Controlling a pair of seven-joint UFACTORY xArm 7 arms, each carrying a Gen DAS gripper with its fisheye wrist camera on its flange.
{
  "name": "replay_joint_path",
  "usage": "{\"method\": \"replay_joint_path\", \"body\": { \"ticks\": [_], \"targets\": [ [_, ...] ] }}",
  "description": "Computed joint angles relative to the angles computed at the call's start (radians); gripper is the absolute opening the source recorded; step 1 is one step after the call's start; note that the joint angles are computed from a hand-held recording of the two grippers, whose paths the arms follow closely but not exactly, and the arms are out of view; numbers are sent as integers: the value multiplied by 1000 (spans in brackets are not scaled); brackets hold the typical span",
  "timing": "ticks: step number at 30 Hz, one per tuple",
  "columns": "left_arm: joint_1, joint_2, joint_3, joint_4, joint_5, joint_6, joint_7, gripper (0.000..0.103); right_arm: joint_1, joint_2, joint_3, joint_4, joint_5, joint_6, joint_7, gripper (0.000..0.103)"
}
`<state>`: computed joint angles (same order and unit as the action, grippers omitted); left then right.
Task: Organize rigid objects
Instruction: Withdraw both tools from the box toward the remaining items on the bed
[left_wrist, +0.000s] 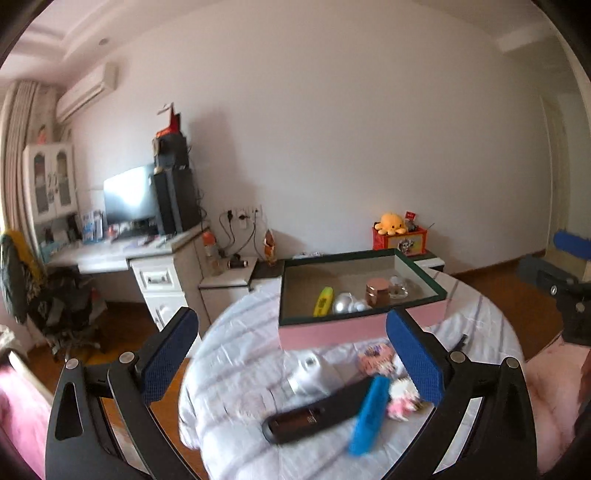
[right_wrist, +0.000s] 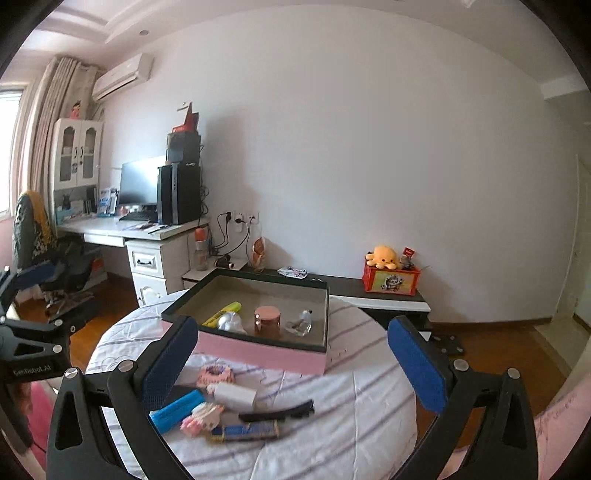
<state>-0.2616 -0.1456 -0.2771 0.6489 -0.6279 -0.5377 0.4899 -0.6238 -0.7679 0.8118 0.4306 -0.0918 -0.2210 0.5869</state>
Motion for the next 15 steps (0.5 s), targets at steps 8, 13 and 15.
{"method": "replay_joint_path", "body": {
  "ticks": [8, 13, 15],
  "targets": [
    [-13, -41, -13, -106, 67, -36, -86, 103, 75, -102, 14, -110, 14, 33, 98, 103],
    [-4, -20, -7, -108, 100, -13, -115, 103, 67, -65, 33, -116, -16, 36, 137, 103],
    [2, -2, -21, -100, 61, -14, -81, 103, 47, -47, 53, -113, -25, 37, 150, 103]
  ]
}}
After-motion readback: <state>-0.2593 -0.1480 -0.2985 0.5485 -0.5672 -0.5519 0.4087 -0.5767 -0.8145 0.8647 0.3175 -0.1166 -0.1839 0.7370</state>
